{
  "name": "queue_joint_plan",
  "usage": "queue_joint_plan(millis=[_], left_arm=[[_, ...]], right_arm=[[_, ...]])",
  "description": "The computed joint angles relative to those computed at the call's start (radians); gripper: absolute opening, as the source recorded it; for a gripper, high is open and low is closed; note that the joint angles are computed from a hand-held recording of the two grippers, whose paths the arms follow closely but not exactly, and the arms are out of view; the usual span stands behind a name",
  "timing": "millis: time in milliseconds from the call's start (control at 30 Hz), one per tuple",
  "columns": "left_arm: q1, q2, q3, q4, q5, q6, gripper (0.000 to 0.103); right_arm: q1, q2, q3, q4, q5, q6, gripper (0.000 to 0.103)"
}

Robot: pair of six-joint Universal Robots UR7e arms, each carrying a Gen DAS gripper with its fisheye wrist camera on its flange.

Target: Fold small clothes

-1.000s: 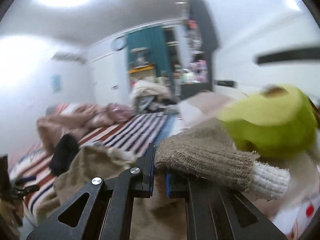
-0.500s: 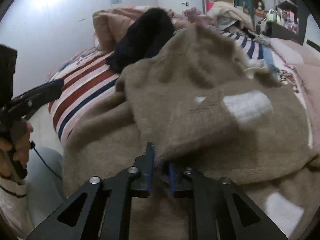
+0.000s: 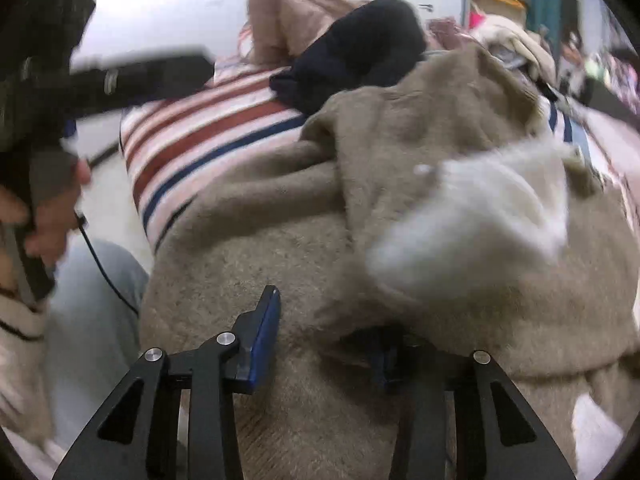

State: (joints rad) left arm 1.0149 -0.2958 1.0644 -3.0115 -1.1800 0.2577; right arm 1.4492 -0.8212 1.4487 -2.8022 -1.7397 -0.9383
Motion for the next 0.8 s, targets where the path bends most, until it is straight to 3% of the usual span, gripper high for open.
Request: queue_joint_plan(millis=[100, 233, 400, 467, 500, 567, 633, 667, 733, 800], left_arm=[[-0.001, 0.021, -0.036, 0.064, -0.096, 0.004, 0.102], [-0.016, 0.061, -0.086, 0.135, -0.175, 0.016, 0.102], [-0.051, 0.170, -0.216, 0.224, -0.153, 0.052, 0.102], [-0.069, 0.237, -0.305, 0.254, -0.082, 0.055, 0.099], [-0.077, 0.267, -0.344, 0.262, -0.047, 0.056, 0.093], [-0.085, 0.303, -0.394, 0.275, 0.013, 0.036, 0.050], [-0.085, 0.308, -0.398, 0.252, 0.057, -0.011, 0.031], [-0.078, 0.283, -0.352, 0.196, 0.043, -0.041, 0.023], [-0.071, 0.238, -0.261, 0.088, 0.054, -0.075, 0.018], [-0.076, 0.196, -0.177, -0.001, 0.154, -0.082, 0.017]], right_arm=[[-0.012, -0.082, 0.068, -0.043, 0.048, 0.000, 0.032], [-0.023, -0.181, 0.145, -0.131, 0.012, -0.030, 0.032], [-0.076, -0.290, 0.201, -0.216, 0.029, 0.037, 0.034], [-0.103, -0.320, 0.214, -0.239, 0.044, 0.056, 0.034], [-0.118, -0.334, 0.225, -0.254, 0.053, 0.064, 0.034], [-0.143, -0.355, 0.240, -0.260, 0.070, 0.087, 0.034], [-0.170, -0.377, 0.262, -0.258, 0.086, 0.102, 0.034], [-0.180, -0.386, 0.274, -0.268, 0.087, 0.100, 0.034], [-0.204, -0.408, 0.293, -0.274, 0.088, 0.106, 0.034], [-0.228, -0.421, 0.289, -0.244, 0.096, 0.137, 0.034]])
